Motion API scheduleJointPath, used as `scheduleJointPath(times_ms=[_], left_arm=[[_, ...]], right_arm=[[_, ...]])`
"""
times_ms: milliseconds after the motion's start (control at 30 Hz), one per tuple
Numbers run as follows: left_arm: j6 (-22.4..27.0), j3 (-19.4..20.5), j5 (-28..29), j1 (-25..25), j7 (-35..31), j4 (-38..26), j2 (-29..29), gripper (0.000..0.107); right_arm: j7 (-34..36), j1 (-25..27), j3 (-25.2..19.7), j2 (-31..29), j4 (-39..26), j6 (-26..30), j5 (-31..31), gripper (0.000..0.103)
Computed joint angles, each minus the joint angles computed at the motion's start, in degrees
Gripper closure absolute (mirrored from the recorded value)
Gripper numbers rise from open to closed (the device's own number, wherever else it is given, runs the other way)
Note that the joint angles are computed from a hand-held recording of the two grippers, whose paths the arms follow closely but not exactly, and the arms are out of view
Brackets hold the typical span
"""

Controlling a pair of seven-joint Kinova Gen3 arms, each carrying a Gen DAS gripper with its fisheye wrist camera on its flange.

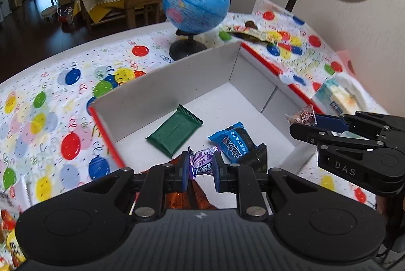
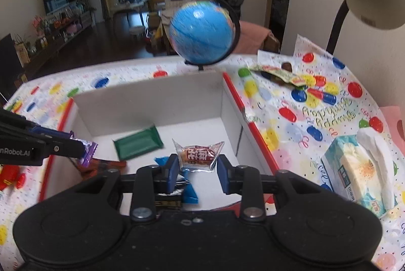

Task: Organize snacks
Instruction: 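Carry both candies over the red box and open both tools to drop them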

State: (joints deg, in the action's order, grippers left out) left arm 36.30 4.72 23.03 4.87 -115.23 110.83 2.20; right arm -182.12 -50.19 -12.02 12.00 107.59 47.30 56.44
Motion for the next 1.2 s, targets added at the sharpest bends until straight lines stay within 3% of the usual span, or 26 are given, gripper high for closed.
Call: scheduleJointPath(times_ms=[233,567,867,1033,1133,1200], left_arm=[[-1.3,1.47,-8.31,3.15,7.94,-3.55,6.07,0.089],[0.12,1.96,-15.76,6.15,14.89,-6.95,11.89,0.089],[1.96,2.48,-16.65,6.02,15.72,-8.21,13.28,0.089],[2.14,2.37,-16.45,5.73,16.28,-7.72,12.31,0.087],[2.04,2.78,-14.55,4.56,15.11,-6.99,11.19,0.074],[1.4,2.73,-13.8,4.28,14.83,-6.17,10.13,0.048]], right_arm=[[4.27,2.95,1.54,1.85,0.45,-5.58,-3.34,0.072],[8.57,3.44,4.28,4.1,-0.38,-9.59,-6.94,0.069],[10.27,2.38,5.62,4.52,-1.09,-9.96,-8.2,0.063],[9.23,1.67,5.72,3.86,-0.61,-9.64,-7.69,0.053],[7.52,1.02,5.53,3.29,-0.16,-8.75,-6.66,0.043],[6.06,0.56,5.21,2.75,0.22,-7.9,-5.61,0.039]])
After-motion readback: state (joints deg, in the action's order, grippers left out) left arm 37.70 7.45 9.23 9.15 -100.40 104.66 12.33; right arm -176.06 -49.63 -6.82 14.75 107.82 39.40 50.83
